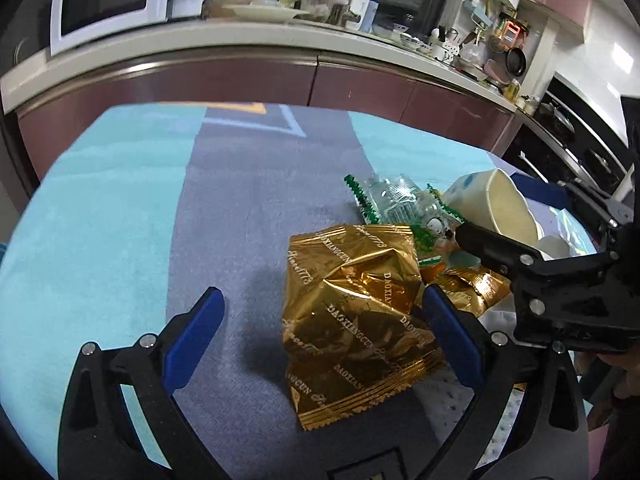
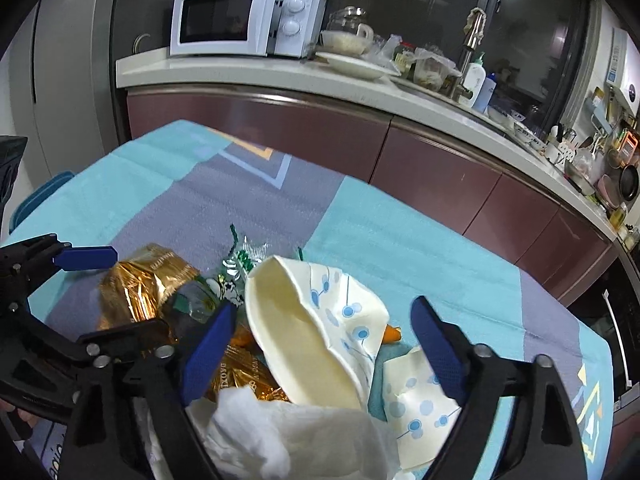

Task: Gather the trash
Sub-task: 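Grasp the gold foil wrapper with left tool while right tool grasps the dotted paper cup, then carry the gold wrapper and paper cup with both tools over the blue bin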

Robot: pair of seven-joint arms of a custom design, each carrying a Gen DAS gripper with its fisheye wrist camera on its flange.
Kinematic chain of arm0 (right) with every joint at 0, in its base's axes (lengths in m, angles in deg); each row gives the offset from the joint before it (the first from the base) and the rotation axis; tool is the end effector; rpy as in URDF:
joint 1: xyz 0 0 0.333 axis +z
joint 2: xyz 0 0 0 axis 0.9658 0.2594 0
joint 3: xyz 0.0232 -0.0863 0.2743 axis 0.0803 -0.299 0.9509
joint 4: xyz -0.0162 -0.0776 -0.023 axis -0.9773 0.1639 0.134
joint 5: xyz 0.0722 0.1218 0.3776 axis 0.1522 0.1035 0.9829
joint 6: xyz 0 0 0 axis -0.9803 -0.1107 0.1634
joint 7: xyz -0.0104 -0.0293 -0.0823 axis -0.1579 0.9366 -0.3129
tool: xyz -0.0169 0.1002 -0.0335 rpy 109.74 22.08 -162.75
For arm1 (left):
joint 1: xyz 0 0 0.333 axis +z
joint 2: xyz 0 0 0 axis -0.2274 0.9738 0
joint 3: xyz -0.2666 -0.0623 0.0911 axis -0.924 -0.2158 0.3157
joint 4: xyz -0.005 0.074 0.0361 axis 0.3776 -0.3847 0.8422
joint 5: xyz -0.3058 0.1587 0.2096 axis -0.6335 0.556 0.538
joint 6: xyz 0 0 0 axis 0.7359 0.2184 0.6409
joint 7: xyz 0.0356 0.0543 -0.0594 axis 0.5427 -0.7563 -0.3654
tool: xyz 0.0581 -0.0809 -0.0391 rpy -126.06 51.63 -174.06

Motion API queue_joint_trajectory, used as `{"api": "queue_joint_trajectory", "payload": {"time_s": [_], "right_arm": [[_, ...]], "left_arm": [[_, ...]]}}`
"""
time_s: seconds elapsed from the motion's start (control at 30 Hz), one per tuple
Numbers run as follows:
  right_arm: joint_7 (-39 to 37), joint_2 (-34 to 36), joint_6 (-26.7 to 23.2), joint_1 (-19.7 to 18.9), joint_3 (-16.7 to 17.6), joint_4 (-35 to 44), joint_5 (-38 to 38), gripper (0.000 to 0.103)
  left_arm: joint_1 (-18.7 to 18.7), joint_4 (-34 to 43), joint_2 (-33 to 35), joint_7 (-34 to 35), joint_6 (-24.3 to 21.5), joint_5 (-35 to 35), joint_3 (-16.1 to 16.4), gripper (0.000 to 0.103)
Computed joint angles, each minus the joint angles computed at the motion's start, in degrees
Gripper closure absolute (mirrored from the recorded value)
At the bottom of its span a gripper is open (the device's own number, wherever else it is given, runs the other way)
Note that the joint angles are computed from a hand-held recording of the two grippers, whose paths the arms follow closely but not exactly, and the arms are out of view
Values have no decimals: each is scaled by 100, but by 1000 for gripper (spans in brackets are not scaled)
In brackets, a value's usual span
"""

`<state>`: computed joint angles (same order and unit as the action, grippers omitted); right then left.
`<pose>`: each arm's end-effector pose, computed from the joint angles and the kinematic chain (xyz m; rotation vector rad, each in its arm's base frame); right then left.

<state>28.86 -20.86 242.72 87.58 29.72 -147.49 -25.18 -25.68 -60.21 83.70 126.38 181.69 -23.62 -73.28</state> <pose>0.5591 0.1781 0.4792 -2.1464 1.2584 -0.7536 0.5946 -0.2692 0.4343 -1.8864 1.8572 -0.9541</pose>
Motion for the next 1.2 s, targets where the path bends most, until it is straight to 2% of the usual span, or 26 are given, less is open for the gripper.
{"api": "queue_joint_trajectory", "payload": {"time_s": [0.07,0.1,0.17,0.2,0.23,0.33,0.47,0.53,0.57,0.7,0.77,0.87,0.93,1.03,1.2], "right_arm": [[-137,18,-75,20,-12,26,116,41],[-230,29,-134,34,-21,48,220,47],[-393,42,-231,56,-34,75,393,64],[-455,36,-249,66,-36,67,460,64],[-464,28,-235,66,-35,54,460,66],[-706,-52,-176,97,-43,-23,746,76],[-888,-154,-119,105,-38,-89,1001,84],[-987,-236,1,115,-44,-161,1181,87],[-1034,-295,75,121,-47,-209,1278,88],[-1183,-486,365,129,-39,-349,1574,89],[-1245,-582,469,145,-36,-406,1699,89],[-1425,-747,646,222,-72,-522,1994,89],[-1661,-869,745,359,-174,-606,2318,89],[-2063,-1129,861,641,-367,-772,2853,89],[-2471,-1667,1173,1018,-539,-1150,3420,89]], "left_arm": [[11,21,56,-57,86,-15,26,10],[40,14,71,-18,127,-65,6,13],[72,-13,77,33,192,-142,-19,22],[103,21,126,114,190,-216,-56,26],[163,29,154,240,210,-355,-125,34],[201,8,187,366,376,-509,-162,46],[106,-105,135,258,653,-381,-38,57],[119,-286,-7,185,842,-392,-25,60],[68,-316,-42,80,917,-290,52,67],[42,-641,-396,-200,1195,-78,174,68],[-112,-747,-576,-692,1283,431,418,68],[58,-1198,-1065,-956,1479,665,342,68],[278,-1404,-1405,-1794,1529,1601,261,68],[940,-1694,-1937,-2799,1605,2660,-218,68],[1791,-2431,-3002,-3199,1800,2869,-814,68]]}}
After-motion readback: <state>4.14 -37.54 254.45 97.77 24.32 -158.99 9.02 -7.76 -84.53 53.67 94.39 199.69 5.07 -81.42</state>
